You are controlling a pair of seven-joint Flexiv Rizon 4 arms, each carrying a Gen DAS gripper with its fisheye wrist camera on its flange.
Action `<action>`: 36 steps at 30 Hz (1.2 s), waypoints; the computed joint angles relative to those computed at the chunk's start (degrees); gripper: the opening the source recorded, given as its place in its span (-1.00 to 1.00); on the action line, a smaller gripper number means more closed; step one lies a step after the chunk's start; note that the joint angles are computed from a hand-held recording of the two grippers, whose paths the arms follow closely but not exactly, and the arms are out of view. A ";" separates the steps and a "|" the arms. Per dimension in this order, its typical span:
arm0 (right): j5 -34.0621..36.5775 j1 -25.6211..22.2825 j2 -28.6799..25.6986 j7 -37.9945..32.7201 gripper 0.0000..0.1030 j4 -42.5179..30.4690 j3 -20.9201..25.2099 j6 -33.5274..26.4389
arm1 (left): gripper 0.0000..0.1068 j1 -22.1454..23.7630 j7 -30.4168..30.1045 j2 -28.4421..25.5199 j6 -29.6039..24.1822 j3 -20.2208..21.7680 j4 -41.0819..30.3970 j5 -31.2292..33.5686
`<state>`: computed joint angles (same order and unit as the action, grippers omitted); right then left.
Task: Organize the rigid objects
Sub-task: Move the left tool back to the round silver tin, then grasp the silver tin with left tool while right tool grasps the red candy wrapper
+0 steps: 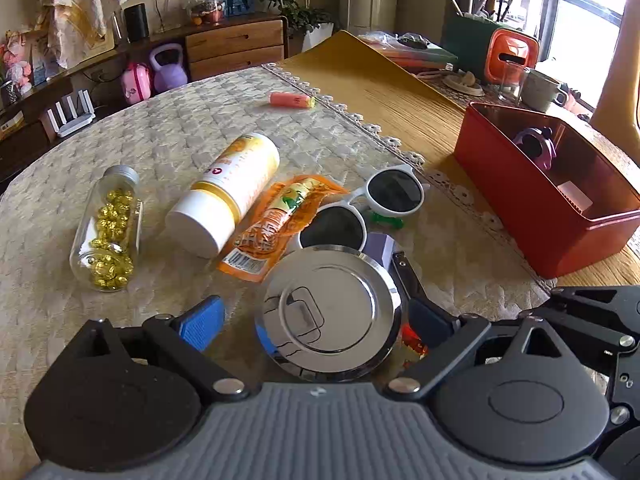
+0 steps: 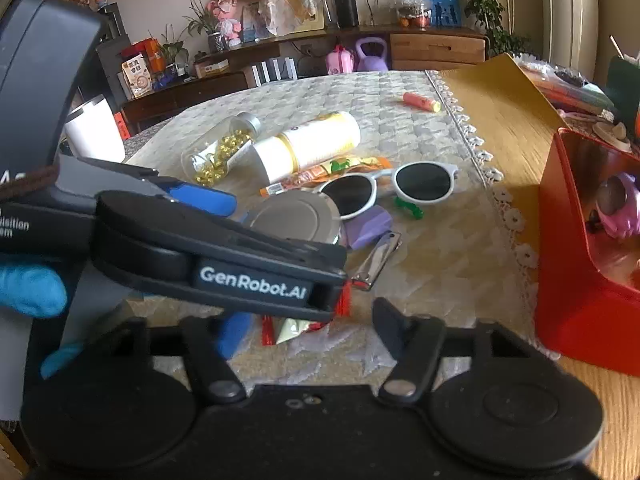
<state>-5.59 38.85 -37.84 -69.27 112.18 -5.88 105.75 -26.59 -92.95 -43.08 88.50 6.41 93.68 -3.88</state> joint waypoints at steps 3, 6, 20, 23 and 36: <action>-0.23 -0.16 -0.19 -0.12 0.02 -0.22 0.32 -0.10 | 0.84 -0.05 0.13 -0.14 0.35 0.06 0.04 0.26; 0.08 1.76 -0.49 -0.74 -0.14 -0.10 -1.71 0.15 | 0.59 0.53 0.98 -0.20 0.09 -0.78 0.06 0.26; 2.02 4.77 -0.38 -3.91 -0.52 0.88 -4.19 1.68 | 0.43 -0.42 1.77 0.37 1.79 0.15 1.02 0.23; 2.98 5.52 0.04 -4.95 -0.56 1.60 -4.65 2.59 | 0.43 -0.39 1.66 1.22 2.36 -0.01 2.03 -0.07; 9.30 8.17 3.91 -9.06 -0.66 6.14 -6.97 5.57 | 0.43 -2.96 -0.55 4.98 2.07 2.20 3.94 -0.52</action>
<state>3.71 47.03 -33.92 -78.33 118.33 -12.85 111.31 -29.54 -93.50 -38.10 90.57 8.62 97.61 -4.39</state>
